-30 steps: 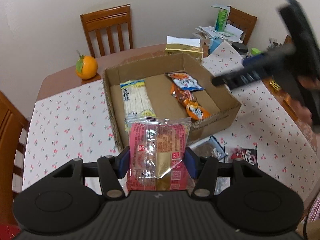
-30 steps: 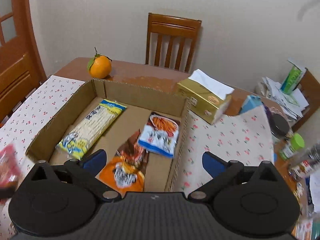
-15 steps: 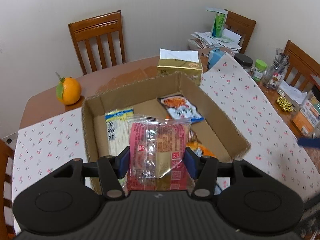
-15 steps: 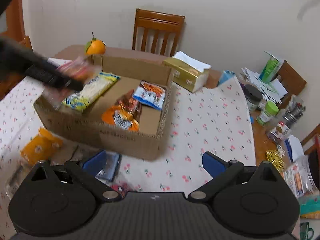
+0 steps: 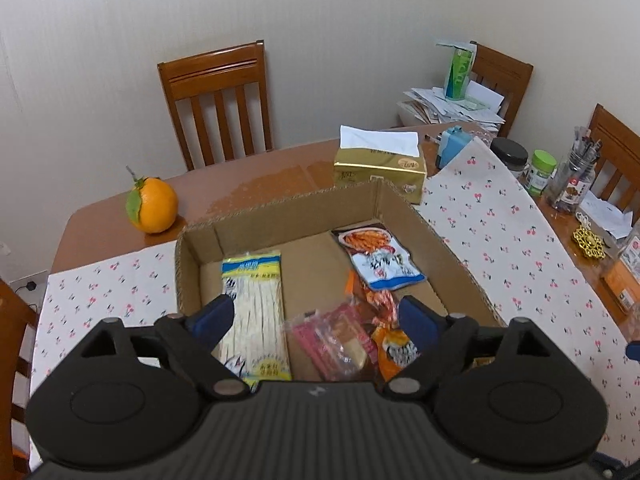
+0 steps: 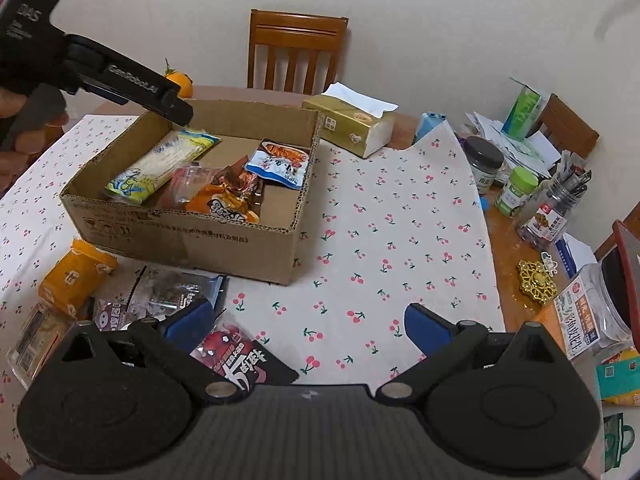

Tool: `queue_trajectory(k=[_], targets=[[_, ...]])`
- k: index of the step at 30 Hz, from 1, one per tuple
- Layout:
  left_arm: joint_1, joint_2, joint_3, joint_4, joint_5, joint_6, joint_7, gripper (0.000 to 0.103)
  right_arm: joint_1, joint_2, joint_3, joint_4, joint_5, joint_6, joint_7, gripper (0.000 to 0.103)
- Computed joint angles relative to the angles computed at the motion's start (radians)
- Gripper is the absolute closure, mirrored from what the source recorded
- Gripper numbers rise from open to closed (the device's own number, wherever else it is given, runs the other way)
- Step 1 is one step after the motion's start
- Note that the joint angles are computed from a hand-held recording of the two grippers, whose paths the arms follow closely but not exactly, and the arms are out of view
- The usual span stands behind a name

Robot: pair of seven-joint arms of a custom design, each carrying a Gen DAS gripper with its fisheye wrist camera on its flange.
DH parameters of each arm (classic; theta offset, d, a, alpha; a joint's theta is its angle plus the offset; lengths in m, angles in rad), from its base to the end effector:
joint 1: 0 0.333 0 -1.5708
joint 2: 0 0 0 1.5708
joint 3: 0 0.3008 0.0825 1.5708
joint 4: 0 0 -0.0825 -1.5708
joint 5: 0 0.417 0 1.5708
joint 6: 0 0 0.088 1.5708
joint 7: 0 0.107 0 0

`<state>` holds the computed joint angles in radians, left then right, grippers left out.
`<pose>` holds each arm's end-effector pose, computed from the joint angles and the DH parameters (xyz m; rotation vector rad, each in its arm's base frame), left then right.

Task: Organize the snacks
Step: 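Lower the red-wrapped bread into the box and open the left gripper, then move both tools back from the box toward the remaining snacks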

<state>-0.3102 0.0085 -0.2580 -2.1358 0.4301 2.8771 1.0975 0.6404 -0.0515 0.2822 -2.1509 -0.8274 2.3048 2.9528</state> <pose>0.5051 -0.3503 0.4513 -1.3511 2.1955 -0.8483 0.3615 0.4539 0.4165 -1.9014 1.8030 -0.7702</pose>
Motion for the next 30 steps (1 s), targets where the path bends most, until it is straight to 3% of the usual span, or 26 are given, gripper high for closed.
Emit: queue_trajectory(k=[16, 23, 30], targets=[[0.056, -0.33, -0.067, -0.327, -0.071, -0.029, -0.126, 0.013, 0.005, 0.019, -0.006, -0.024, 0.047, 0.078, -0.085, 0.0], [0.024, -0.442, -0.076, -0.462, -0.159, -0.096, -0.124, 0.013, 0.015, 0.034, -0.008, -0.039, 0.065, 0.072, -0.117, 0.0], [-0.005, -0.462, -0.088, -0.538, -0.199, -0.136, -0.13, 0.013, 0.019, 0.034, -0.011, -0.064, 0.084, 0.112, -0.129, 0.0]])
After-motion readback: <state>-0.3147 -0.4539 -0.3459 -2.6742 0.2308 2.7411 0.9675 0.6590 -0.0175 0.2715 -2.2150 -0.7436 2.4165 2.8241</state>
